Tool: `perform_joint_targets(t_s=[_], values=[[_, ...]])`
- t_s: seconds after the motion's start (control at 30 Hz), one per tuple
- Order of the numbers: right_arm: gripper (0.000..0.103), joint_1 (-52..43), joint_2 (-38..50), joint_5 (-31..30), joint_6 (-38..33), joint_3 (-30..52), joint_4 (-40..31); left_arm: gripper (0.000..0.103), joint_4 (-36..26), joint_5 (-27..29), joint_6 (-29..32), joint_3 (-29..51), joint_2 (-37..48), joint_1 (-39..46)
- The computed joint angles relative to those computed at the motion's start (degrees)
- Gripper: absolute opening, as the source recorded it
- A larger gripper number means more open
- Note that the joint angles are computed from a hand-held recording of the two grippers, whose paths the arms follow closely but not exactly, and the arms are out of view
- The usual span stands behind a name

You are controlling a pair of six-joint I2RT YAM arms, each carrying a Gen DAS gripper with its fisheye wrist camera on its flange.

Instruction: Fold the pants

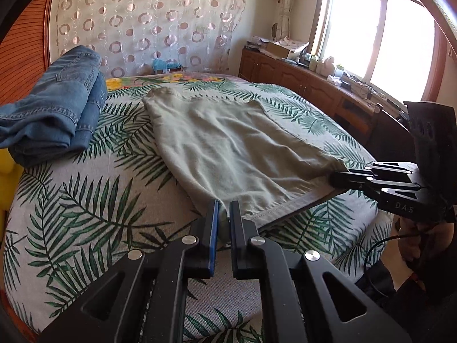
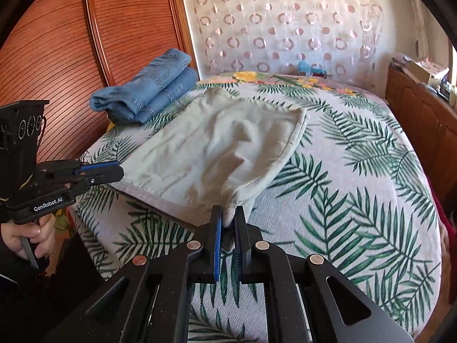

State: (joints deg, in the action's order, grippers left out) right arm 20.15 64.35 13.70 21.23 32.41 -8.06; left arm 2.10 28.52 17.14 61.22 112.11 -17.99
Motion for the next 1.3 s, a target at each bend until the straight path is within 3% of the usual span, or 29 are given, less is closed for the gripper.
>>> perform_joint_targets(t_s=[0.4, 0.63, 0.73, 1.03, 1.17, 1.3], values=[[0.007, -0.1, 3.0, -0.1, 0.6, 1.2, -0.7, 0.012, 0.5, -3.0, -0.6, -0.4, 0.4, -0.8], [0.007, -0.4, 4.6, -0.3, 1.3, 0.0, 1.4, 0.050, 1.3, -3.3, -1.9, 0.2, 0.6, -0.1], [0.007, -0.2, 4.5, -0.2, 1.5, -0.3, 1.6, 0.079, 0.2, -3.4, -1.6, 1.2, 1.7, 0.1], [0.009, 0.5, 3.3, 0.8, 2.1, -0.5, 0.6, 0.080, 0.7, -3.5, -2.4, 0.8, 2.4, 0.6], [0.011, 3.0, 1.5, 4.9, 2.4, 0.5, -2.9, 0.079, 2.2, -3.7, -2.8, -0.2, 1.8, 1.0], [0.022, 6.4, -1.8, 10.4, 3.3, 1.9, -7.7, 0.067, 1.7, -1.6, -3.1, 0.1, 1.8, 1.6]])
